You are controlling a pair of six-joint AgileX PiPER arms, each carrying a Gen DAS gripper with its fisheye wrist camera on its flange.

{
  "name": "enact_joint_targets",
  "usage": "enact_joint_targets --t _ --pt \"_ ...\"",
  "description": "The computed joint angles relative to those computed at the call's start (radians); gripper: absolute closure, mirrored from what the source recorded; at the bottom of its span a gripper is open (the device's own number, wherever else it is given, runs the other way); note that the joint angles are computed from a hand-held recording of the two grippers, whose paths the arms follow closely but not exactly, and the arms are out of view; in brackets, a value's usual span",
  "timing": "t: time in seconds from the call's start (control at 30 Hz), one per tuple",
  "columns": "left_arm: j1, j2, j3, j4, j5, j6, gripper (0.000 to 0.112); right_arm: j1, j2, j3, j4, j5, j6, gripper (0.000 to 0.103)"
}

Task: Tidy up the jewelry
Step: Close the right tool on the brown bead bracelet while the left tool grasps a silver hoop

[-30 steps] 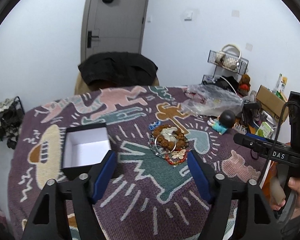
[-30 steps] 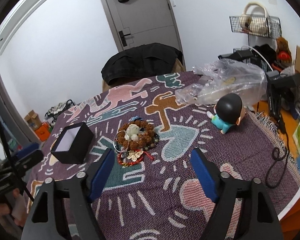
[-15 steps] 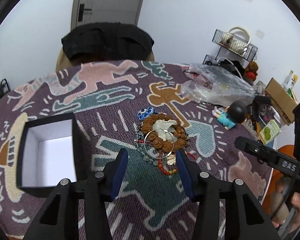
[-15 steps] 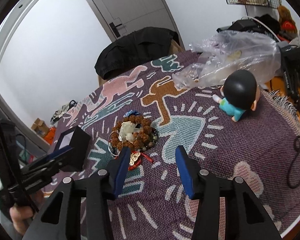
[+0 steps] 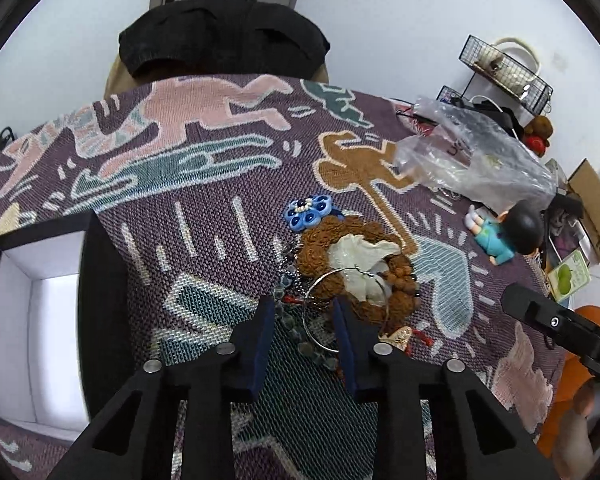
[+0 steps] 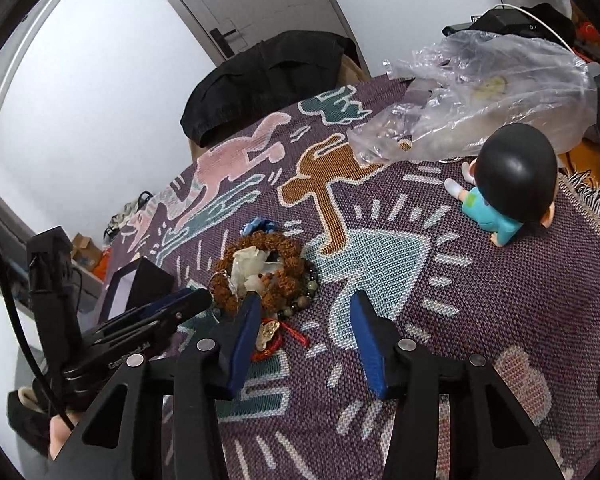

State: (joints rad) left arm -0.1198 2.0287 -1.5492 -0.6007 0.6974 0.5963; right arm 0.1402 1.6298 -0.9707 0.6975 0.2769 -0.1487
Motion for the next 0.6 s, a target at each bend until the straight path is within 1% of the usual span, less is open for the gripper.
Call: enact_joint_targets --t 0.1,0.2,0.23,0.27,0.3,0.37,0.43,0.6 --pt "0.003 0.021 -0.016 -0.002 -0.003 -0.008 0.082 -0.003 0.03 -0.025 -0.002 0.015 0.003 0.056" --pt "0.009 0.037 -0.033 -0.025 0.009 -0.004 0.084 0.003 0.077 -0.072 -0.044 0.034 0.048 0.056" --pt "0.009 0.04 -0.036 -0.031 0.012 0.001 0.088 0.005 0.093 -0.09 -0.064 0.042 0.068 0.056" --pt "0.01 0.043 -0.041 -0.036 0.02 0.006 0.099 0.009 0.114 -0.112 -0.089 0.051 0.095 0.056" --pt "0.005 0.047 -0.047 -0.019 0.028 -0.007 0.104 0.013 0.13 -0.129 -0.11 0.057 0.117 0.056" --pt "0.0 0.052 -0.049 -0.009 0.036 -0.007 0.109 0.023 0.166 -0.172 -0.166 0.073 0.172 0.056" --pt "-0.001 0.046 -0.033 -0.016 0.018 0.008 0.11 0.031 0.2 -0.214 -0.213 0.093 0.218 0.056" --pt "0.018 0.011 -0.007 -0.062 0.025 0.061 0.11 0.051 0.264 -0.31 -0.325 0.148 0.322 0.056"
